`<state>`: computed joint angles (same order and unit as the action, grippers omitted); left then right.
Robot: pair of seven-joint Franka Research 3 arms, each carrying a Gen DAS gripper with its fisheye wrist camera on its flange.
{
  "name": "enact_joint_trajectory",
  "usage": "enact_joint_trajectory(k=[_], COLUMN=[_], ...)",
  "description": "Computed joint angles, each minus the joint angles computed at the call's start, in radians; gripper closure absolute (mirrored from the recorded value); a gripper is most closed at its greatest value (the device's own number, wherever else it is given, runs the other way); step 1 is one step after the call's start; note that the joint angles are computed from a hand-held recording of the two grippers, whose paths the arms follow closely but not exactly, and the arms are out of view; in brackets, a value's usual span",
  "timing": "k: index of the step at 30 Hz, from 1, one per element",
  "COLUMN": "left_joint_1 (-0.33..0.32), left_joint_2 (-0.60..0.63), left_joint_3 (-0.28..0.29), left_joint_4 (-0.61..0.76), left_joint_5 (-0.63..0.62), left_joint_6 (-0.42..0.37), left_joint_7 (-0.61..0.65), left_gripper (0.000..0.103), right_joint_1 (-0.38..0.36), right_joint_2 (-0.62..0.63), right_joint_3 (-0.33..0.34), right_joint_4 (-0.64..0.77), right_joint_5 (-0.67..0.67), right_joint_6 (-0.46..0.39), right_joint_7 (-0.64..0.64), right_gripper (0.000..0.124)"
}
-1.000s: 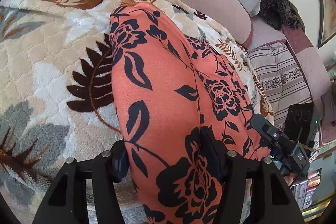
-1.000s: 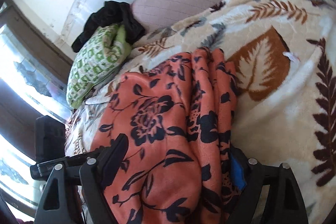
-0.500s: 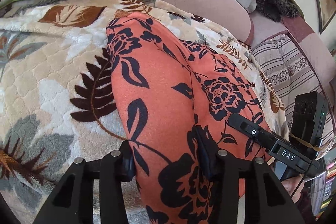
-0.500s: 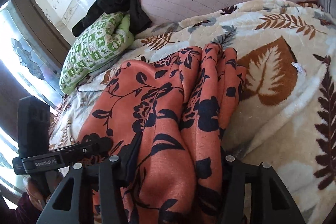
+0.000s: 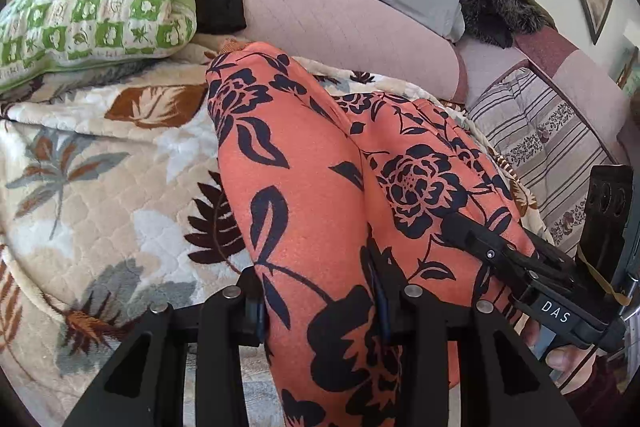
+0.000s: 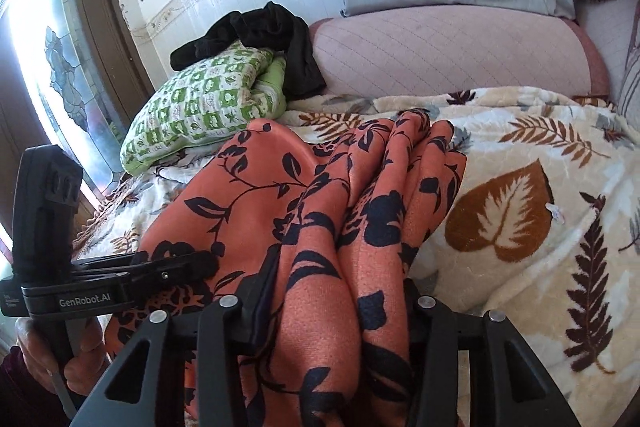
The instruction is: Fold small clothes
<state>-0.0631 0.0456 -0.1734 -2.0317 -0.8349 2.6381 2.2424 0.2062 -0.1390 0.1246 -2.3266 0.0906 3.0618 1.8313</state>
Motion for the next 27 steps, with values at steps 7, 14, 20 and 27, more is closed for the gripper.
enact_joint_trajectory(k=[7, 14, 20, 27], left_joint_1=[-0.019, -0.046, -0.071, -0.072], left_joint_2=[-0.12, -0.214, -0.268, -0.264], left_joint_3=[0.041, 0.107, 0.168, 0.16], left_joint_4=[-0.111, -0.214, -0.267, -0.305], left_joint_5=[-0.031, 0.042, 0.063, 0.183], left_joint_6=[0.074, 0.13, 0.1, 0.128], left_joint_7=[0.106, 0.078, 0.088, -0.003], left_gripper=[0.062, 0.062, 0.062, 0.062], right_joint_1=[-0.054, -0.074, -0.083, -0.144], right_joint_2=[-0.032, -0.031, -0.06, -0.067], right_joint_3=[0.092, 0.172, 0.218, 0.293], right_joint_4=[0.0, 0.014, -0.031, -0.063], right_joint_5=[-0.121, -0.21, -0.264, -0.307], right_joint_6=[0.031, 0.017, 0.051, 0.056], right_joint_7=[0.144, 0.319, 0.473, 0.582], right_gripper=[0.076, 0.076, 0.076, 0.076])
